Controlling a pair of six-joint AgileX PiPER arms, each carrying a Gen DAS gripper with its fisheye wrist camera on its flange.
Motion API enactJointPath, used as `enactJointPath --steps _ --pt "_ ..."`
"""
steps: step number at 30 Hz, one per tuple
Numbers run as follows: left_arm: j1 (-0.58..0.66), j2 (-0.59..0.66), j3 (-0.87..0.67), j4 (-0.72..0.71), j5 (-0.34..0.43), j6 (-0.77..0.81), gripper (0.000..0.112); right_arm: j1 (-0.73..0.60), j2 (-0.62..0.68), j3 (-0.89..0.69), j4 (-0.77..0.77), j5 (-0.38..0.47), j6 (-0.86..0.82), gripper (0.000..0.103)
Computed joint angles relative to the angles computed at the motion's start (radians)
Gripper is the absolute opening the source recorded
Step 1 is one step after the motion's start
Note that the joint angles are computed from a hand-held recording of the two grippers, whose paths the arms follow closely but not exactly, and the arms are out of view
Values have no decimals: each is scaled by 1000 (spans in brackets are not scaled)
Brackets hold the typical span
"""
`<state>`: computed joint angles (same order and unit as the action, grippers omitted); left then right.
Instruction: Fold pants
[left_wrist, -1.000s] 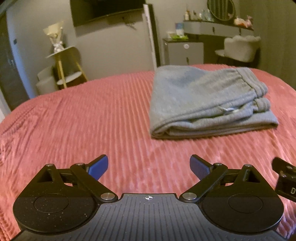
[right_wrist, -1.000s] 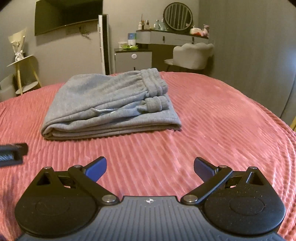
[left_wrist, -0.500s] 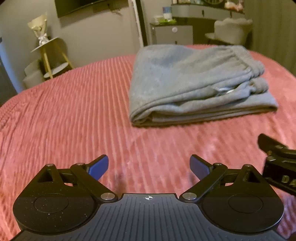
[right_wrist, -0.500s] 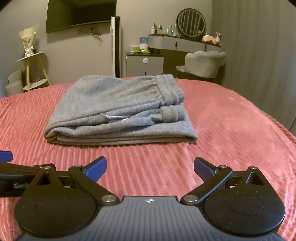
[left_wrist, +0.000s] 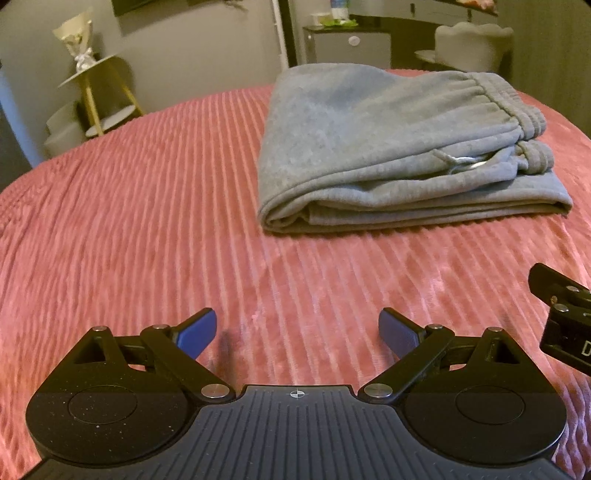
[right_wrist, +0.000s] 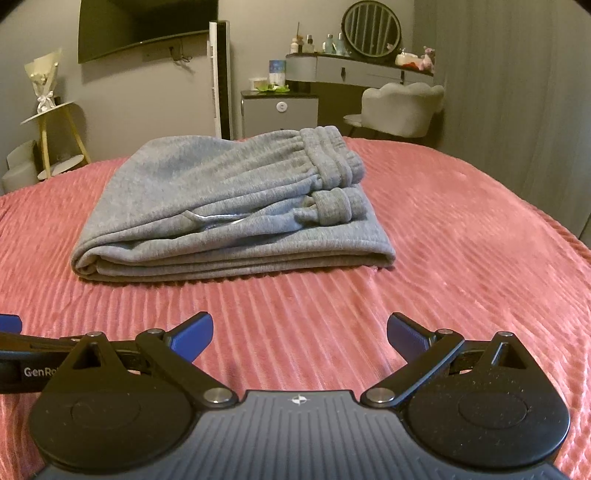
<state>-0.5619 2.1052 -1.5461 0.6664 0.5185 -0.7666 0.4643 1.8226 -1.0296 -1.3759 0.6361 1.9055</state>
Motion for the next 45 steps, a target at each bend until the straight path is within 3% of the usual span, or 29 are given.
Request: enactJointPath --steps 45 --pt "-6 3 -8 29 37 -35 98 -5 9 -13 50 5 -46 100"
